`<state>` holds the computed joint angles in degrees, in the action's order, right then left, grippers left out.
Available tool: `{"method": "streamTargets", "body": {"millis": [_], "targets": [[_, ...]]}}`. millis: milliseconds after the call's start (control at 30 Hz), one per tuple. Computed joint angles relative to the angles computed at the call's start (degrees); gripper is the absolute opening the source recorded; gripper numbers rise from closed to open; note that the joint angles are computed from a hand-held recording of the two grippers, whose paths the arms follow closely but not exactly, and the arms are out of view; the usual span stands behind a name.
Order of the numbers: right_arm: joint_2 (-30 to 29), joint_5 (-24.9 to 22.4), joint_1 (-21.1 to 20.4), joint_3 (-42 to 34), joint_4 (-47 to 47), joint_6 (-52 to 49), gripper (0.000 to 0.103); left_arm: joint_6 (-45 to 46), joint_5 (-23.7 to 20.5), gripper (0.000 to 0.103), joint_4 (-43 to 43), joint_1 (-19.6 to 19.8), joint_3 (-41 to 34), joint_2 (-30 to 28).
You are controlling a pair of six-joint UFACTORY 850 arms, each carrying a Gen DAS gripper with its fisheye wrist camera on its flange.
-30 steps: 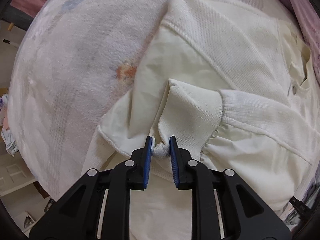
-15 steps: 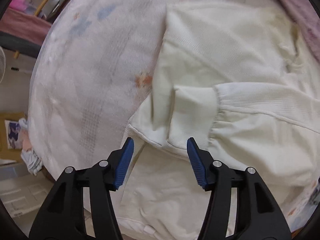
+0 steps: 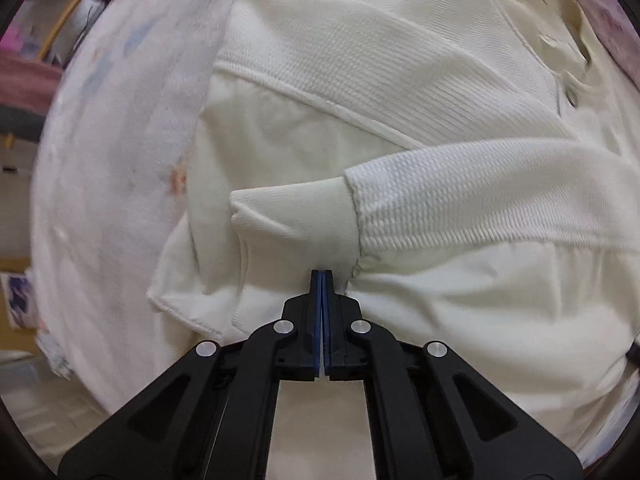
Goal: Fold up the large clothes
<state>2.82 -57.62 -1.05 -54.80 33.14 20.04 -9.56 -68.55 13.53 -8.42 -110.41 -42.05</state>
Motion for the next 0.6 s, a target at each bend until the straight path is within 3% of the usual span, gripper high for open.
{"method": "streamTargets", "body": {"millis": [167,267,333,400,467,533,600], "targets": [[1.6,1.5,2.2,-3.2,0.9,-0.6,0.006,5.0,-0.2,0.001,-15.5,0.9,-0.1,3.3],[-1.3,1.3,5.1,-3.6,6.6,-4.5,0.006,7.9,-0.2,0.001,-20.7,0.0,1.7,3.4],[-2.1,2.0,6.4,-2.2,4.5,-3.6,0.000,6.1,-0.1,0.001,-17.2,-1.2,4.1,2.8],[-0.4,3.4,4.4,1.3,9.5,-8.0,0.000,5.7,2.1,0.002,-17.7,-0.5,6.6,3.6],[1.6,1.5,1.9,2.3,9.5,-5.5,0.000,4.8,0.6,0.002,-13.5,-0.7,5.5,3.4],[2.5,-0.4,1.2,1.2,-0.1,-0.5,0.000,3.6,0.4,0.002,-6.8,-0.9,5.1,3.7],[4.8,-1.3,-0.1,1.1,-8.9,4.2,0.003,5.6,-1.3,0.002,-9.5,0.7,3.8,3.4]]}}
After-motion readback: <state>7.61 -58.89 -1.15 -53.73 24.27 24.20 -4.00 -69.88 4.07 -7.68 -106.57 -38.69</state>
